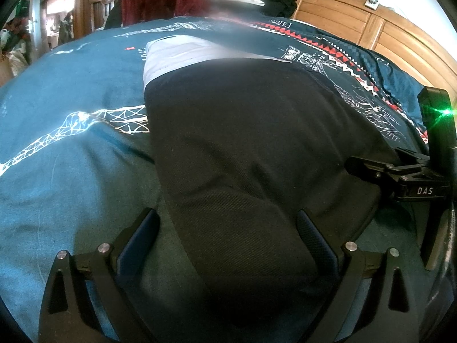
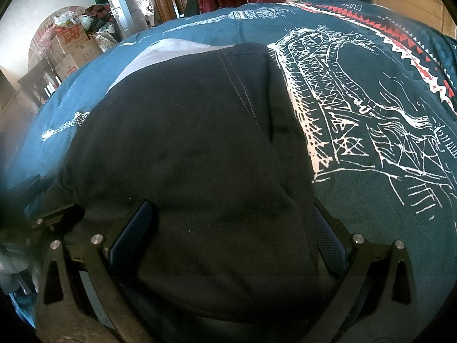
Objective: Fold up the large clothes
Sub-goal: 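Hold both tools pressed on the folded navy jacket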
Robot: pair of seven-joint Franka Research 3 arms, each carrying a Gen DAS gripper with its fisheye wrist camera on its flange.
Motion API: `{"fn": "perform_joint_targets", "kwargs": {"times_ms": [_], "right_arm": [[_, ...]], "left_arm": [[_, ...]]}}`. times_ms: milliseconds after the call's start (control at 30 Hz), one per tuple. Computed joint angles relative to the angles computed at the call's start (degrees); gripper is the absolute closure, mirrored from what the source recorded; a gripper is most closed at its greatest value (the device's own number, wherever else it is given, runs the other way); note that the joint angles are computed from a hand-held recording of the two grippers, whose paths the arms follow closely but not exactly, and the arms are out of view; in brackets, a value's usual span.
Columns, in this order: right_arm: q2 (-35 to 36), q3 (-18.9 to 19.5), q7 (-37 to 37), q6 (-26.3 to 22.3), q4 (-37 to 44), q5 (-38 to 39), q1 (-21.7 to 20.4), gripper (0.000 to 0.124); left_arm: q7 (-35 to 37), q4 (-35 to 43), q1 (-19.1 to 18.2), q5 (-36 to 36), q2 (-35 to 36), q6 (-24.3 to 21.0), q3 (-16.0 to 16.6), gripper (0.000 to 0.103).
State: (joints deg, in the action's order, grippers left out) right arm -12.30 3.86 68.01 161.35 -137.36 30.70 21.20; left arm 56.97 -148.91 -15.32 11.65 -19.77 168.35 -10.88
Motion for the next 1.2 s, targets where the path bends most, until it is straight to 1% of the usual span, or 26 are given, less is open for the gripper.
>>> {"fn": "perform_joint_targets", "kwargs": {"times_ms": [200, 1200], "right_arm": [[-0.01, -0.03, 0.01, -0.01, 0.00, -0.01, 0.02, 0.021], [-0.03, -0.05, -0.08, -0.07, 0.00, 0.09, 0.04, 0.021]], "left_arm": [[-0.86, 0.28, 0.47, 0.72, 0.20, -0.26, -0.52, 0.003], [-0.85, 0.28, 0.31, 0.88, 0.16, -0.36, -0.26, 0.002]]}}
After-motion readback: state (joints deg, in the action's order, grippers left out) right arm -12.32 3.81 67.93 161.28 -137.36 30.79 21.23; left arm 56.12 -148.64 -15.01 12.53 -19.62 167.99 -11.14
